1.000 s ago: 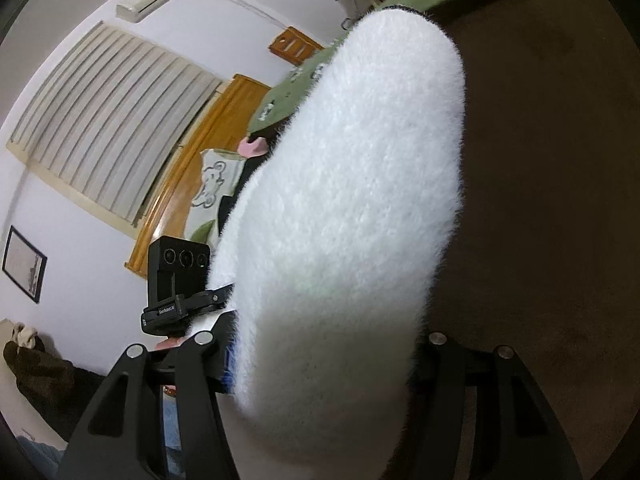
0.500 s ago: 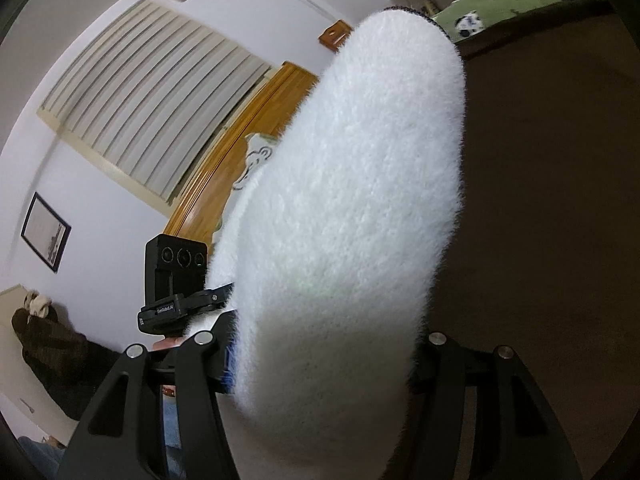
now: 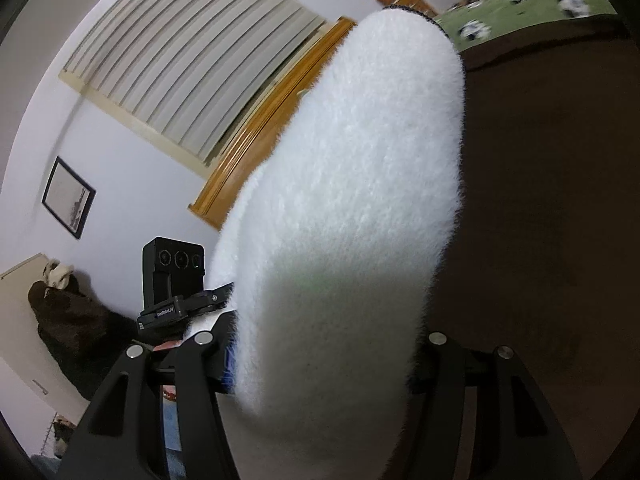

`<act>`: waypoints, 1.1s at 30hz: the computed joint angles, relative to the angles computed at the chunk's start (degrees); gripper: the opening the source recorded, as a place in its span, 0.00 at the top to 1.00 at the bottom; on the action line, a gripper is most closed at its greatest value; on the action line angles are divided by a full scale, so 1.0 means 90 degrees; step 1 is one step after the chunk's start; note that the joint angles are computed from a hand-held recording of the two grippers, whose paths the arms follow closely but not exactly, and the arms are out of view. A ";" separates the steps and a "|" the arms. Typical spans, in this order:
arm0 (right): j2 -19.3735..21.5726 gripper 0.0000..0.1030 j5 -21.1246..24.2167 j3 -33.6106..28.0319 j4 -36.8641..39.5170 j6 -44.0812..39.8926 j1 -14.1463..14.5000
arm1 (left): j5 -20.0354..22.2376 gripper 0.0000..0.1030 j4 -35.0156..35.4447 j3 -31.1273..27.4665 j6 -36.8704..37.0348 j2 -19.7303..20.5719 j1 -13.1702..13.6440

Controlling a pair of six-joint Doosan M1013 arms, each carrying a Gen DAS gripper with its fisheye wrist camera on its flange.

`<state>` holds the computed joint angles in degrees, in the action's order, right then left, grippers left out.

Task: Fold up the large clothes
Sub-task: 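Carry the bundle with both grippers over to the green and striped stack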

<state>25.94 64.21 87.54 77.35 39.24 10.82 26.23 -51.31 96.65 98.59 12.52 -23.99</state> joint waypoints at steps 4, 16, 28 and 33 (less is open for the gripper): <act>0.0383 0.44 0.0136 -0.0593 -0.0108 0.0313 0.0400 | 0.0022 0.57 0.0790 0.0184 -0.0794 -0.0290 0.0333; 0.1115 0.44 0.0186 -0.1427 -0.0235 0.0977 0.1260 | 0.0346 0.57 0.2131 0.0540 -0.2080 -0.0647 0.1218; 0.1763 0.40 -0.0154 -0.1948 -0.0745 0.1720 0.1617 | 0.0162 0.49 -0.1116 0.1212 0.0438 -0.0148 0.1829; 0.1875 0.36 0.0025 -0.2100 -0.0822 0.1596 0.1627 | -0.0023 0.48 -0.2727 0.1566 0.1863 -0.0171 0.1851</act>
